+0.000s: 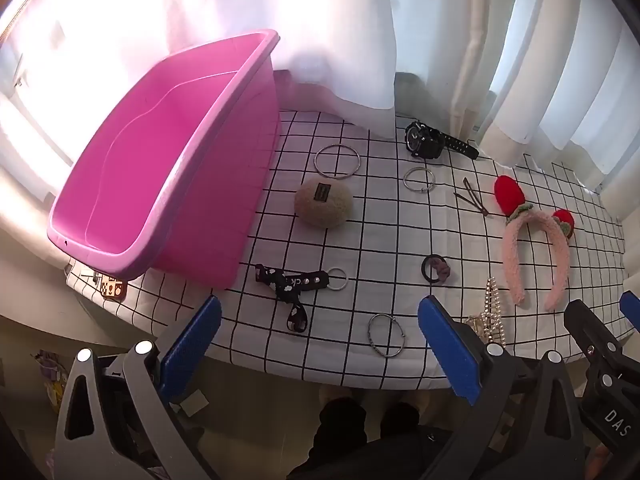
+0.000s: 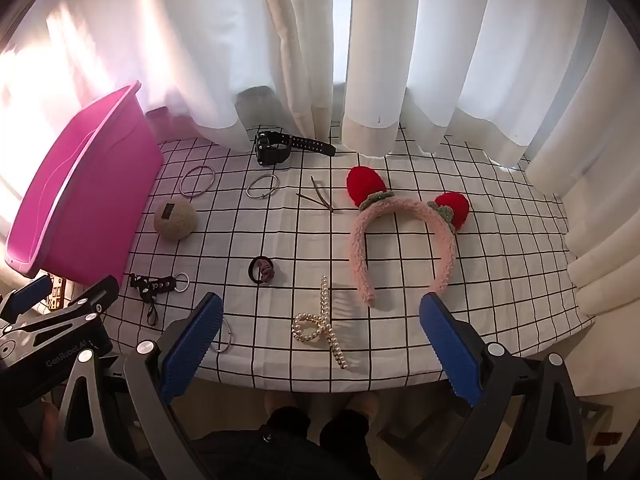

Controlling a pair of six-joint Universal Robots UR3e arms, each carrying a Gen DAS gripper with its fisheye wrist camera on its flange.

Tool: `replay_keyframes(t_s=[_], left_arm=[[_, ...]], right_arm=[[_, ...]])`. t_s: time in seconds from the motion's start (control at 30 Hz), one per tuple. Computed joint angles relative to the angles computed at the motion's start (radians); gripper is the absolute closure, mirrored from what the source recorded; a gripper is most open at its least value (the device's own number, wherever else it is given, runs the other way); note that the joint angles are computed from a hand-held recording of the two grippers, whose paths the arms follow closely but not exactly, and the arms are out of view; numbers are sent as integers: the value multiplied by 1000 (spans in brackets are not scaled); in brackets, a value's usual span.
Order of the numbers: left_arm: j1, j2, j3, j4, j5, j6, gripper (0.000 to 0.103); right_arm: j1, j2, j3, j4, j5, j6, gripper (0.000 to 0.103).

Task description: Organize jewelry

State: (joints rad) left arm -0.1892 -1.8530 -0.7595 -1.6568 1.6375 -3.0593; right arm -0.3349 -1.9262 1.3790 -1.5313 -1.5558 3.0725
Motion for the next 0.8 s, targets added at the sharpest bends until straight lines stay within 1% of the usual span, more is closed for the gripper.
replay_keyframes(t_s=[0.3,0.63,0.67,0.7,0.8], left_arm=[[-3,4,-15,24,5,-1,6],[-5,-3,8,10,-3,-5,6],[-6,-5,13,7,-4,-5,6],[-3,17,-22,20,-2,-1,6],[-3,21,-26,23,-3,0,6]], right_arm=[[0,0,0,-4,-4,-3,9],[-17,-4,-4,5,5,-11,9],[4,-9,19,-10,-1,6,9],[3,-10,20,-10,0,6,9],[1,-17,24,-13,-2,5,9]])
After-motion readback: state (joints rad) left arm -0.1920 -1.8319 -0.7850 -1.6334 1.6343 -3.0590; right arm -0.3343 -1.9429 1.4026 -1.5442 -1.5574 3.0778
